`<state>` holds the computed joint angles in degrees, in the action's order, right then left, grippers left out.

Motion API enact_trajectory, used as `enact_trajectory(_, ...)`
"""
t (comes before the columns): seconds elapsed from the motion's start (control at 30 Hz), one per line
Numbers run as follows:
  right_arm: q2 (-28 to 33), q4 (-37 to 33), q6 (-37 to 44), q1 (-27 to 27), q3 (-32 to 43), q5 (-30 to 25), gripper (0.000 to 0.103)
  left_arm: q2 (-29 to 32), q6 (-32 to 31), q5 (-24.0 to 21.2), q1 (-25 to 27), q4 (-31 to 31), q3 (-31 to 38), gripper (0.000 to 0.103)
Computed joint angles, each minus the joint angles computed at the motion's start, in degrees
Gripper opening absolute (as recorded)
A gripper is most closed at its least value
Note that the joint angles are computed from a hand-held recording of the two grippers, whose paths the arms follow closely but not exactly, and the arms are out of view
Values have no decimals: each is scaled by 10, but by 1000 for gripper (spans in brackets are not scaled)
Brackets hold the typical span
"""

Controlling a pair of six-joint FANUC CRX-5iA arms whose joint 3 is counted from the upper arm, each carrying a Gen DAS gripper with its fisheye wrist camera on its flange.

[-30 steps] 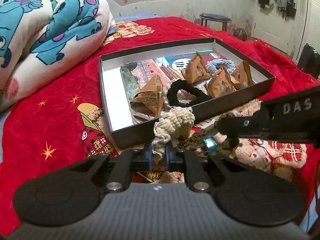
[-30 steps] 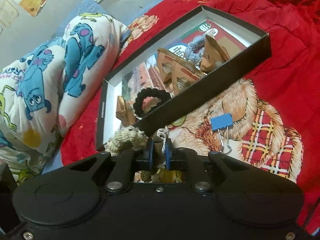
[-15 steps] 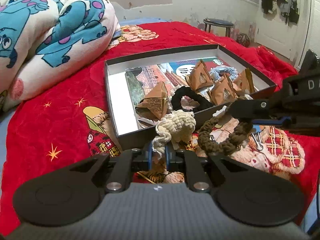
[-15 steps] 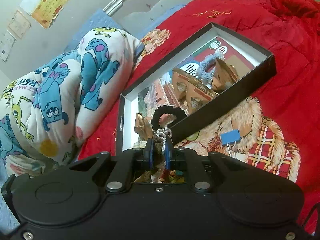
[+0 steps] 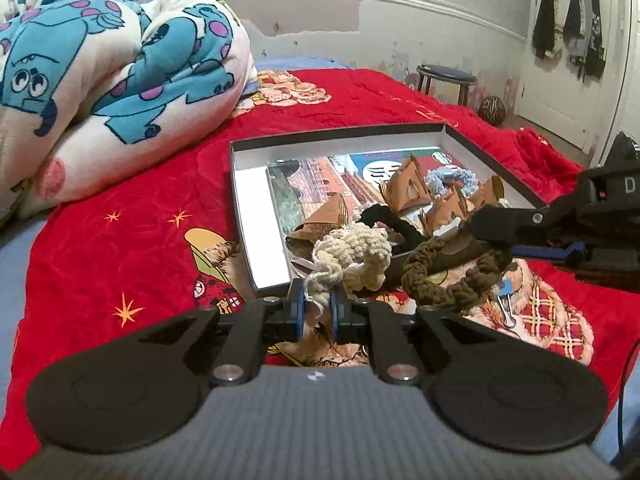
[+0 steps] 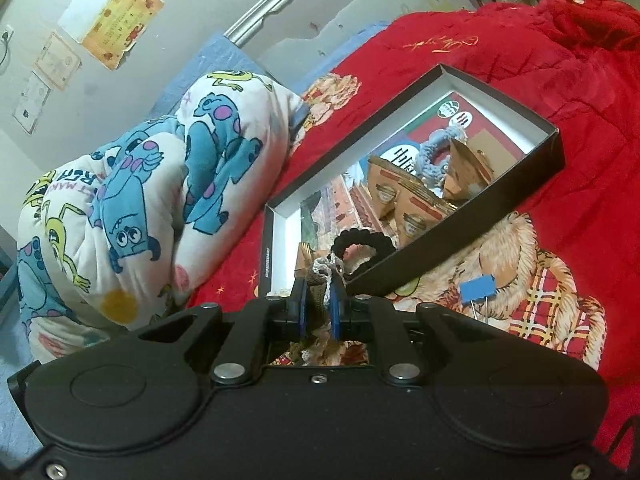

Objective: Organize objects
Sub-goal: 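Lift both held scrunchies and carry them over the black box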

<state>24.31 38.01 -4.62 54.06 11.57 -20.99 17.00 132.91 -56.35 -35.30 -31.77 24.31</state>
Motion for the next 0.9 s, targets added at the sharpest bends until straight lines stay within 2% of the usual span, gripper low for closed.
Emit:
enact_trajectory(0.3,-6,31,-33,-7,-14,16,12,-9,10,14,0,-4,-6,15)
enact_trajectory(0.7,-3,35,-30,-6,-8,21,12,-19,26,28,-3,-16,-13,15)
enact_trajectory(0.9,-4,83,-59,-10,-16,32,12,-29,45,40,-2,-22,-22,15)
